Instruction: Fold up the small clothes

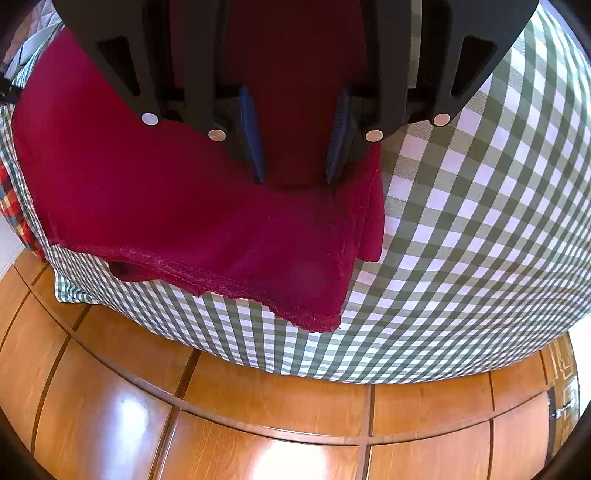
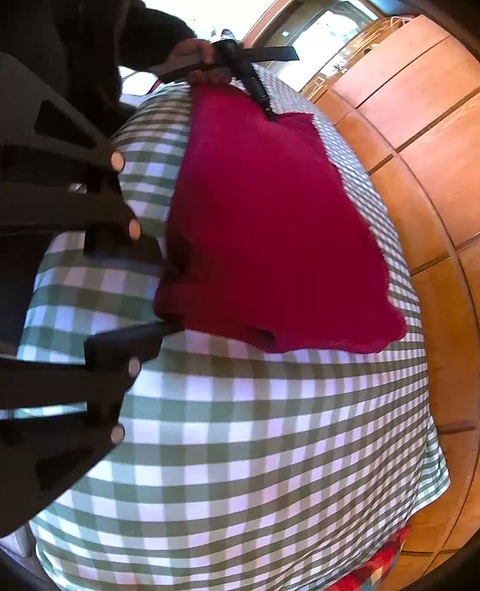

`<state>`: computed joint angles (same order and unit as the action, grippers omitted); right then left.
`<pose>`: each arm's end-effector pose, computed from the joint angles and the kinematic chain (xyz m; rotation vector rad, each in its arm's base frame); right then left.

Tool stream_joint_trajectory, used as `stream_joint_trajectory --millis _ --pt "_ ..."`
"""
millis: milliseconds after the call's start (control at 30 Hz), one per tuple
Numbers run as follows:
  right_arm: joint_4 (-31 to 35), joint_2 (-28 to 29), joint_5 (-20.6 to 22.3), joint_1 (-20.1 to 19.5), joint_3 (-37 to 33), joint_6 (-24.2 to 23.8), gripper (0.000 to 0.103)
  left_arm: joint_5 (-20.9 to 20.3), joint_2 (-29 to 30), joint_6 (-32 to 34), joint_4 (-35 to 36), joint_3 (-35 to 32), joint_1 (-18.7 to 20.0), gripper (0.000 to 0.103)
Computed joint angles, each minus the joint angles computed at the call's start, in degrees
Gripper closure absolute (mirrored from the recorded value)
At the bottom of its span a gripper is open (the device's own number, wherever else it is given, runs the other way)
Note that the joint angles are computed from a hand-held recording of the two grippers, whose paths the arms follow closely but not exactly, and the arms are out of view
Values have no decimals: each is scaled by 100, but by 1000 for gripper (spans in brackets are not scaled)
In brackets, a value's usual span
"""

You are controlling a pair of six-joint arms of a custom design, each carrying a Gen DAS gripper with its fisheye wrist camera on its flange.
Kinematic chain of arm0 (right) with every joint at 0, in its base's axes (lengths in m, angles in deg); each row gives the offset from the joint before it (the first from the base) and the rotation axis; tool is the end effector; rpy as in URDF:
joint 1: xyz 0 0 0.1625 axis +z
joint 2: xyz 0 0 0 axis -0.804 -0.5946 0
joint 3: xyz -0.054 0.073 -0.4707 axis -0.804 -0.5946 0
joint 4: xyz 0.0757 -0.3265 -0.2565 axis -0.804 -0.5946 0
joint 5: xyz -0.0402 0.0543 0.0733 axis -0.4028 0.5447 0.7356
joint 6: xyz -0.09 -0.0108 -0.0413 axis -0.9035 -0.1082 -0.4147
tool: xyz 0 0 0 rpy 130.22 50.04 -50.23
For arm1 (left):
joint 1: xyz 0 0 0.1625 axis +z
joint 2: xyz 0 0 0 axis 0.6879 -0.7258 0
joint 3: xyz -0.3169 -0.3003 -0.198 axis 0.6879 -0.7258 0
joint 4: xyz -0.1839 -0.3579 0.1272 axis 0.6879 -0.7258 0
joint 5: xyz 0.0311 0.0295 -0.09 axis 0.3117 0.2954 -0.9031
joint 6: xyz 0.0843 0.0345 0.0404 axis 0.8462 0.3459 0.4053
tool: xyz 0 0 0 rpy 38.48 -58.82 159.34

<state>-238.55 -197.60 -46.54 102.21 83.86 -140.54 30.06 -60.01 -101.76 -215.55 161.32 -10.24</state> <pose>-0.0704 -0.2972 0.3927 0.3338 -2.5794 0.7276 -0.3359 -0.4696 -0.0226 0.3385 2.4111 -0.8291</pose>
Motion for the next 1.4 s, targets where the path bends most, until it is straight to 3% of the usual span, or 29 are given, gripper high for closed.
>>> stream_joint_trajectory --millis 100,300,400,433,500,567,633,733,800,900,967,1167,1300,1400 --pt "-427 -120 -320 265 89 -381 93 -65 -30 99 -77 42 13 70" --pt "-1215 514 -867 134 198 -415 95 -76 -28 195 -161 80 9 70" --pt "-844 351 -844 165 86 -256 92 -105 -47 218 -112 76 11 70" --pt "-823 295 -944 230 64 -253 78 -102 -52 198 -72 66 12 70" --pt "-615 52 -873 260 -31 -245 60 -30 -69 64 147 22 -25 70" --pt "-504 -98 -592 312 -109 -111 54 97 -81 -143 406 -19 -103 70" --pt "-589 -104 -419 497 -132 26 40 291 -74 -364 759 -75 -215 70" --pt "-1167 350 -605 1095 -113 249 34 453 -63 -607 1066 -118 -343 70" --pt "-1884 962 -949 1692 -95 517 34 450 -75 -695 1076 -88 -390 70" --pt "-2776 1829 -1413 2258 -135 759 33 488 -79 -711 1016 -28 -437 61" --pt "-3242 2381 -1695 2526 -269 914 33 505 -73 -712 1010 -10 -450 61" --pt "-3542 3069 -1901 2591 -792 1255 34 561 -45 -629 966 7 -438 61" --pt "-3480 3335 -2109 2366 -1111 1472 36 575 10 -549 891 -7 -409 61" --pt "-3379 3412 -1917 2174 -1192 1454 36 580 42 -487 849 -14 -399 61"
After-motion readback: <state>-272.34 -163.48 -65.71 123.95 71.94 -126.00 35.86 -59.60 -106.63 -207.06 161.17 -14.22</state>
